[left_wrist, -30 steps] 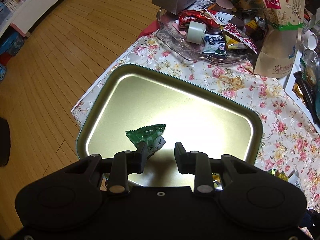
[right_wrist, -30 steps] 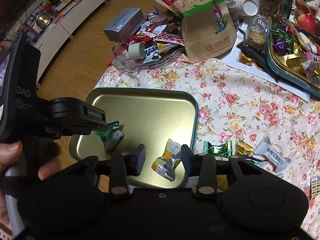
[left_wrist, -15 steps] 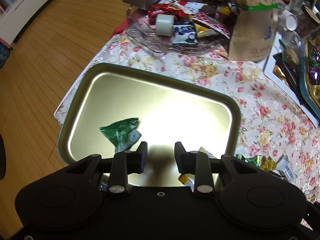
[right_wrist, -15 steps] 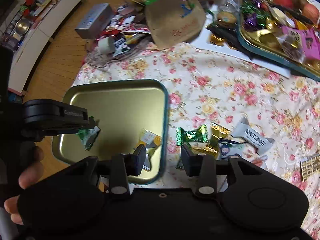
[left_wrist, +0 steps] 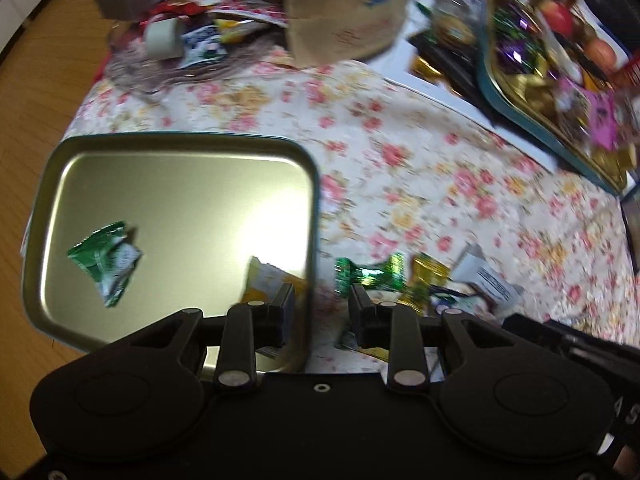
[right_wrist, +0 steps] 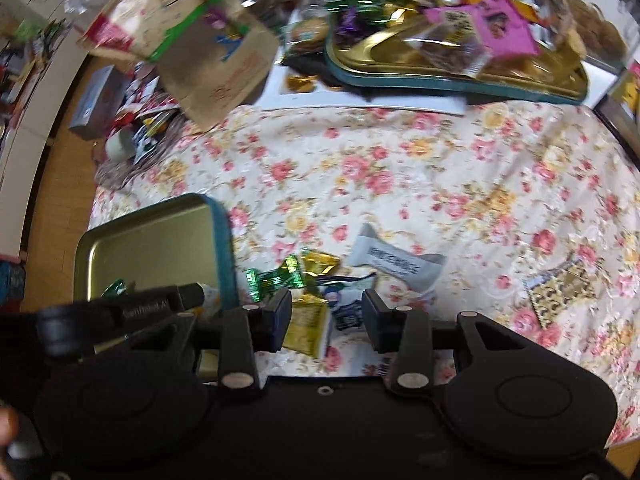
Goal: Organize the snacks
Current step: 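Drop the yellow packet into the gold tray with the right tool, then grasp the brown heart-print packet with the right tool while the left tool grasps a white milk candy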
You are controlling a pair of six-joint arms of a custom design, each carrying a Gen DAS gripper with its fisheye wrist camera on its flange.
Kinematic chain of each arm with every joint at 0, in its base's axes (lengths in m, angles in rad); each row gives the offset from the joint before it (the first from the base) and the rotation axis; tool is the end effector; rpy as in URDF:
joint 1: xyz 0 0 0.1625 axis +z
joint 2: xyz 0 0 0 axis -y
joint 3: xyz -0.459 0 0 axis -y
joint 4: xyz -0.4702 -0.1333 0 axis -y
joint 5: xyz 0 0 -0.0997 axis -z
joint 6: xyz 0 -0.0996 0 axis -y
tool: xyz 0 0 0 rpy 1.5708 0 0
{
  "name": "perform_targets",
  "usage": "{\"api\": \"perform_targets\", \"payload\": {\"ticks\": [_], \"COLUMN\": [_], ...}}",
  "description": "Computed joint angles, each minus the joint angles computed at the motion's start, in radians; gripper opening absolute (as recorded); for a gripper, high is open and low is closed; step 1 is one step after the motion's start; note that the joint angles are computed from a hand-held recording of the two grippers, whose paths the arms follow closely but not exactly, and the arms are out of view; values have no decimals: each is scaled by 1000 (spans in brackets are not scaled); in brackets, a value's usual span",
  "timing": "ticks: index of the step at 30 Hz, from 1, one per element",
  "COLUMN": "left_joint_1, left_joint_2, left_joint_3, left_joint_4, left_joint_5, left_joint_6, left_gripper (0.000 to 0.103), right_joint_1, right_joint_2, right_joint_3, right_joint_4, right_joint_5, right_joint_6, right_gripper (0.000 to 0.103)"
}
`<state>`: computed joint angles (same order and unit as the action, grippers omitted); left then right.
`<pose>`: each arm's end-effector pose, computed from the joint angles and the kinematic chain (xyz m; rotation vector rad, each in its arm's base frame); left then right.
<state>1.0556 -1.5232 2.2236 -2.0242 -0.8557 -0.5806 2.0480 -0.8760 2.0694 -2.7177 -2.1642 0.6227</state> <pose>-0.0536 -0.4978 0.2206 0.0328 2.4028 -0.2128 0.3275 -0.4644 -0.0091 -0.1698 -2.5831 0.3623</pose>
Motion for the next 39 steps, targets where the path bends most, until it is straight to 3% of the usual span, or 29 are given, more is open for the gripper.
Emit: {"api": "perform_targets", "payload": {"ticks": [7,13,21,27,33,39], "left_joint_1": [-22,-56,-54,-54,-47,-51], "left_joint_2": [66,87,109,115,113,111], "left_joint_3": [-10,-2,-11,-13,-16,-16], "left_joint_4": [-5,-47,-57,-52,-46,-43], "left_joint_5": [-97,-116,-145,-148,-154,-157], "left_joint_6": [42,63,47,43,31,32], "left_gripper": [39,39,38,38,38,38], "right_joint_1": [-50,-91,-174,-223,-257,-271], "right_joint_2": [-65,-103,-236,-251,-249,-237], "right_joint_3": [64,110,202,220,254,263], "right_joint_4": [60,108,101,102,10,-52], "right_joint_5": [-8,-64,-110,-103,-80,-122], "right_joint_6": [79,138,334,435,490,517], "right_gripper": [42,41,41,41,41,43]}}
